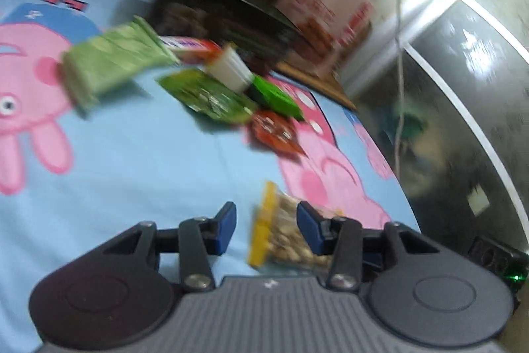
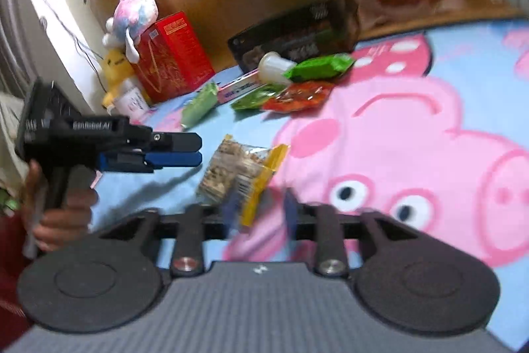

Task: Organize snacks
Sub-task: 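Grasp the clear peanut bag with the left tool, then carry the peanut bag into the black tin and release it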

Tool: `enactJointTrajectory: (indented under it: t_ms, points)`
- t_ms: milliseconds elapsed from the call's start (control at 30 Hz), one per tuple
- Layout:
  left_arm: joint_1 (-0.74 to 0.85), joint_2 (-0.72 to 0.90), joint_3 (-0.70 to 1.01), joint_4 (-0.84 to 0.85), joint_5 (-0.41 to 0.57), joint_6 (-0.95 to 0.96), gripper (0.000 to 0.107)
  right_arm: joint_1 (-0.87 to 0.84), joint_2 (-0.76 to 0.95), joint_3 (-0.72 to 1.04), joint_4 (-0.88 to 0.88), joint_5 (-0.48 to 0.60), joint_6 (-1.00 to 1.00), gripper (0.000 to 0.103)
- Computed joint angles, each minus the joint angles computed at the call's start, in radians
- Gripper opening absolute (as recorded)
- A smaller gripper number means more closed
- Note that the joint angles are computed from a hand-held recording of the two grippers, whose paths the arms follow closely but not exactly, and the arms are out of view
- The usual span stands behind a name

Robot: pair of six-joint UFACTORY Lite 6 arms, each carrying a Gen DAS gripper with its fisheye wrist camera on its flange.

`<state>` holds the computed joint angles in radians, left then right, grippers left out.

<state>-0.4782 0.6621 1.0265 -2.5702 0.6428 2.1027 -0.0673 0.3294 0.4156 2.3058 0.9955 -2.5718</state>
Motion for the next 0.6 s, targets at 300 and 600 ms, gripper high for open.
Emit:
enactJointTrajectory:
  t_ms: [300,600]
  points:
    - [-0.102,0.008,0.070,-0.055,-0.113,0.095,0.046,0.195,0.057,0.002,0.325,0.026,-0.395,0.061]
    - [-0.169,0.098,0.255,0.067,-0.218,0.009,0.040,0.201,0.051,0.001,0.445,0.013,-0.526,0.036]
